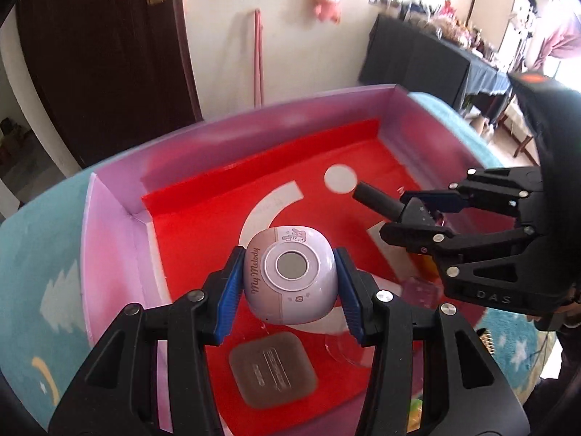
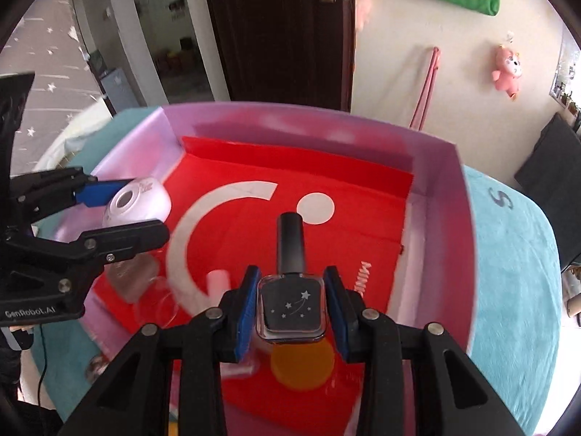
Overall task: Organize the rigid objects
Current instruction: 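Carry the pink compact and black nail polish into the pink box, then open the left gripper releasing the compact while the right releases the black polish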
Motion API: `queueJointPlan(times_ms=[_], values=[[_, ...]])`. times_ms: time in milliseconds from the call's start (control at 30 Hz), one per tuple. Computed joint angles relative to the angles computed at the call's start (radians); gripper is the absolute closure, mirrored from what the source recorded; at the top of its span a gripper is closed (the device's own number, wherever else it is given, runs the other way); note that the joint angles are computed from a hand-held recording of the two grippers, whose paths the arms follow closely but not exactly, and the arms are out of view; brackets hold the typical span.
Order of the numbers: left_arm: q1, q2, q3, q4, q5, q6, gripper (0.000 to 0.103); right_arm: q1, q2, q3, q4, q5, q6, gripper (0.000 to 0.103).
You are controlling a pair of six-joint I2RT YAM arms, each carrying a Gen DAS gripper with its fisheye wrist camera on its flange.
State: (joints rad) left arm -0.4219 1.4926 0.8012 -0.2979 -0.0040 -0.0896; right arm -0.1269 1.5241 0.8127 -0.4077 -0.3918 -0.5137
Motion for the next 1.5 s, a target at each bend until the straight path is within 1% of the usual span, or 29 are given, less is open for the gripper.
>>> queueJointPlan(times_ms=[100, 167, 267, 533, 967, 1133, 1167, 1233, 1333, 1500], values=[[0.009, 0.059, 0.024, -0.010, 0.007, 0.006, 0.057, 0.024, 0.053, 0.030, 0.001, 0.014, 0.011, 0.065], [0.015, 0.084, 0.031, -0.015, 0.004, 0.007, 0.057, 0.044, 0.072, 0.043, -0.006, 0.034, 0.010, 0.065], [0.032, 0.101, 0.038, -0.018, 0.027, 0.014, 0.057, 0.053, 0.080, 0.045, -0.009, 0.051, 0.001, 0.065], [0.027, 0.114, 0.037, -0.030, 0.029, 0.013, 0.057, 0.061, 0.115, 0.055, 0.002, 0.069, 0.000, 0.065], [0.027, 0.118, 0.031, -0.018, 0.022, 0.017, 0.057, 0.075, 0.142, 0.067, 0.015, 0.081, 0.008, 0.065], [0.018, 0.128, 0.033, -0.008, 0.023, 0.000, 0.057, 0.078, 0.143, 0.076, 0.006, 0.082, 0.013, 0.065], [0.019, 0.126, 0.032, -0.007, 0.023, -0.001, 0.056, 0.077, 0.147, 0.083, 0.001, 0.082, 0.014, 0.065], [0.027, 0.121, 0.033, -0.009, 0.032, -0.003, 0.050, 0.079, 0.150, 0.087, -0.003, 0.081, 0.016, 0.065], [0.035, 0.110, 0.026, 0.000, 0.046, -0.010, 0.047, 0.079, 0.151, 0.089, -0.003, 0.083, 0.016, 0.065], [0.044, 0.079, 0.012, 0.004, 0.055, -0.023, 0.046, 0.077, 0.147, 0.095, -0.015, 0.075, 0.020, 0.065]])
